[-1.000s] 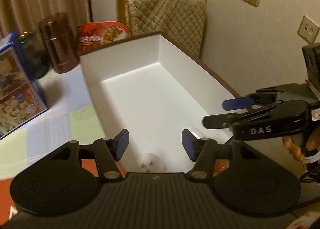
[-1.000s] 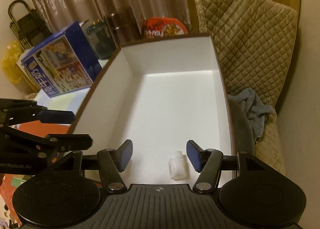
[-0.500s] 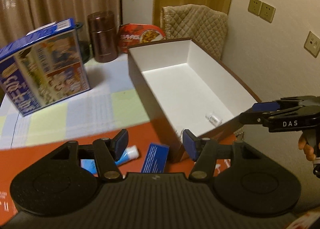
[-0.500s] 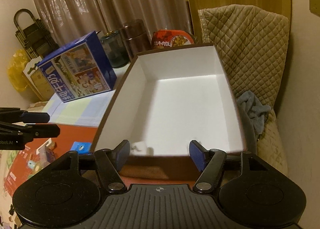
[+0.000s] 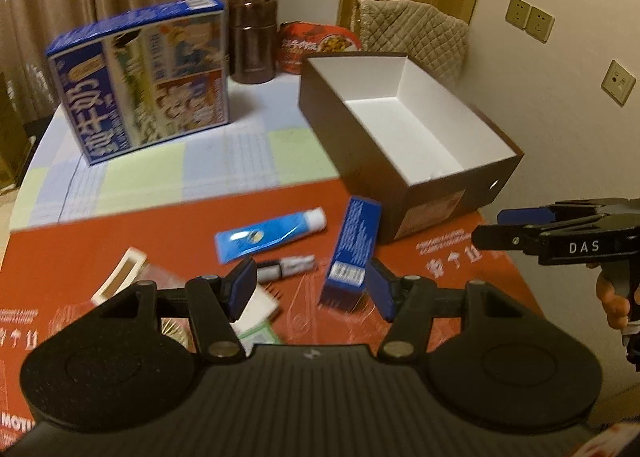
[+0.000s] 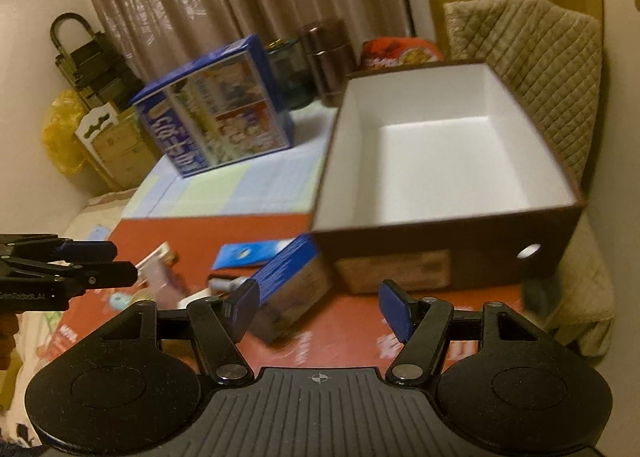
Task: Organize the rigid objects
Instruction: 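Move both open grippers back over the remaining items on the mat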
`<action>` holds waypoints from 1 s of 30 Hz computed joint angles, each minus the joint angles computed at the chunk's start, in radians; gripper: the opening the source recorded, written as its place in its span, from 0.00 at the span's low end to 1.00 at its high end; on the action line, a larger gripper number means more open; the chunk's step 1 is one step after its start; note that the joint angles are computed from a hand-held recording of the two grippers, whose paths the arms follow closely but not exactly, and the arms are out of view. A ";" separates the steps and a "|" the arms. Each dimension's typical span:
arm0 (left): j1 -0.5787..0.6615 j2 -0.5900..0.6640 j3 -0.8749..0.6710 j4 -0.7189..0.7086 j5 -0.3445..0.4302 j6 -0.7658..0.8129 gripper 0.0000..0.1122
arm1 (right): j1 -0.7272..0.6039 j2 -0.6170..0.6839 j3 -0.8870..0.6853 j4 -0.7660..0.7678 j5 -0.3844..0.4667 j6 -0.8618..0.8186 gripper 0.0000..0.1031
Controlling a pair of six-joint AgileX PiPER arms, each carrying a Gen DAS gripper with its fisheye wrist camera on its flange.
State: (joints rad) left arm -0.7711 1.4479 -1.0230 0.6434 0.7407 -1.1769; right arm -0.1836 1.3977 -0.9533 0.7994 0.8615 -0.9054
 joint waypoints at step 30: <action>0.161 -0.239 0.510 0.080 -0.265 0.078 0.57 | 0.518 -0.101 0.275 -0.356 -0.332 0.627 0.61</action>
State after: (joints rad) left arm -0.6097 1.2090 -0.5132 0.7237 0.4761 -1.0988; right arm 0.3343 1.2963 -0.6782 0.4438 0.5293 -0.2785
